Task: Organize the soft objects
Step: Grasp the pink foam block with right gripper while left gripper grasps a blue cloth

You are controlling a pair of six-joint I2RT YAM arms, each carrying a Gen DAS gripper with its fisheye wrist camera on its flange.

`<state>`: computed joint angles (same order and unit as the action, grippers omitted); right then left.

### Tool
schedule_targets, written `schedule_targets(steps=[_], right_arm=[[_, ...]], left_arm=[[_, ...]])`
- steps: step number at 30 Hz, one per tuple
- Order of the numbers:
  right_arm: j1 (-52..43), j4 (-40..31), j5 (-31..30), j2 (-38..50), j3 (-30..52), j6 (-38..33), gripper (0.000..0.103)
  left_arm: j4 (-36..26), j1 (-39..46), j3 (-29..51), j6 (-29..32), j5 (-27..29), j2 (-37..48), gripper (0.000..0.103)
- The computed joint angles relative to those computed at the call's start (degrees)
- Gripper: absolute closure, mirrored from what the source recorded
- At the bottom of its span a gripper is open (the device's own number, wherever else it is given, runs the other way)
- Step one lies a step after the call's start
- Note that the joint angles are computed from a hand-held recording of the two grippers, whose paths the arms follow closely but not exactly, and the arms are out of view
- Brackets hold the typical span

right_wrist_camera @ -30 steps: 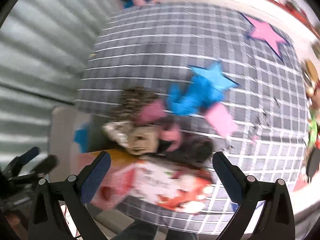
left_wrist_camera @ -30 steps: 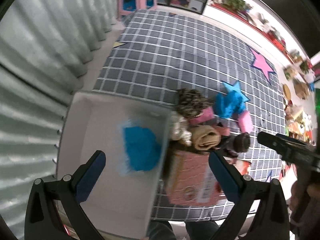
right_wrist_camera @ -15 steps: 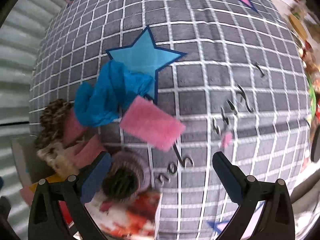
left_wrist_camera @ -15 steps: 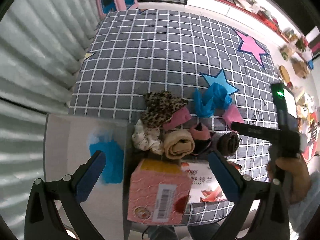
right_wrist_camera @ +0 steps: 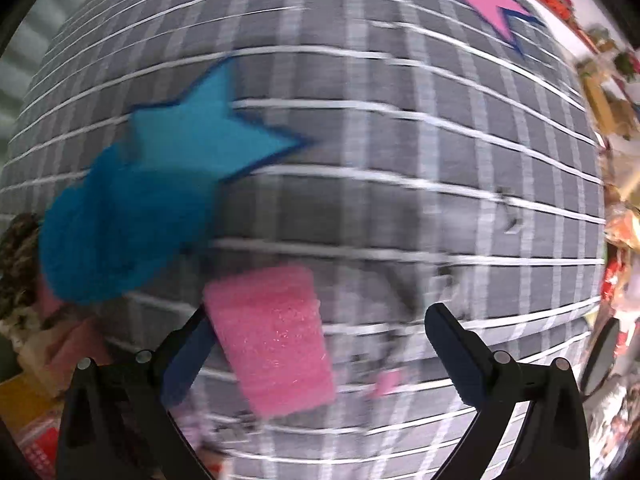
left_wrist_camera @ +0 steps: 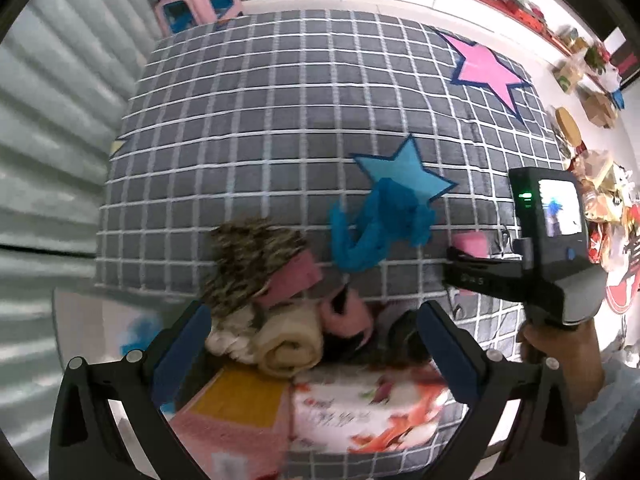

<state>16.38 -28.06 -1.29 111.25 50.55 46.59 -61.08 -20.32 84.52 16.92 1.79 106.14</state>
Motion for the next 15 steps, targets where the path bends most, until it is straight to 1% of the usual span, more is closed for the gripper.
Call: schedule_targets(steps=[3, 6, 8, 11, 15], right_arm=[[-6.4, 1.3, 1.0, -2.1, -4.7, -3.2, 0.001], [-12.5, 3.3, 0.7, -4.8, -9.4, -6.3, 0.001], [-16.3, 5.5, -1.4, -7.6, -13.1, -8.1, 0.001], [-19.3, 6.3, -4.6, -10.6, -15.6, -9.1, 0.001], [-22.1, 7.4, -8.1, -16.6, -19.0, -10.9, 0.001]], left_arm=[[1.7, -3.6, 0.6, -2.4, 0.0, 2.9, 0.0], [3.6, -7.0, 1.8, -4.5, -1.1, 6.9, 0.0], [4.6, -8.5, 3.5, -5.6, -1.4, 10.3, 0.0], [6.1, -10.1, 5.9, -7.6, -2.4, 15.0, 0.0], [5.1, -10.3, 11.4, -12.0, -1.7, 21.7, 0.0]])
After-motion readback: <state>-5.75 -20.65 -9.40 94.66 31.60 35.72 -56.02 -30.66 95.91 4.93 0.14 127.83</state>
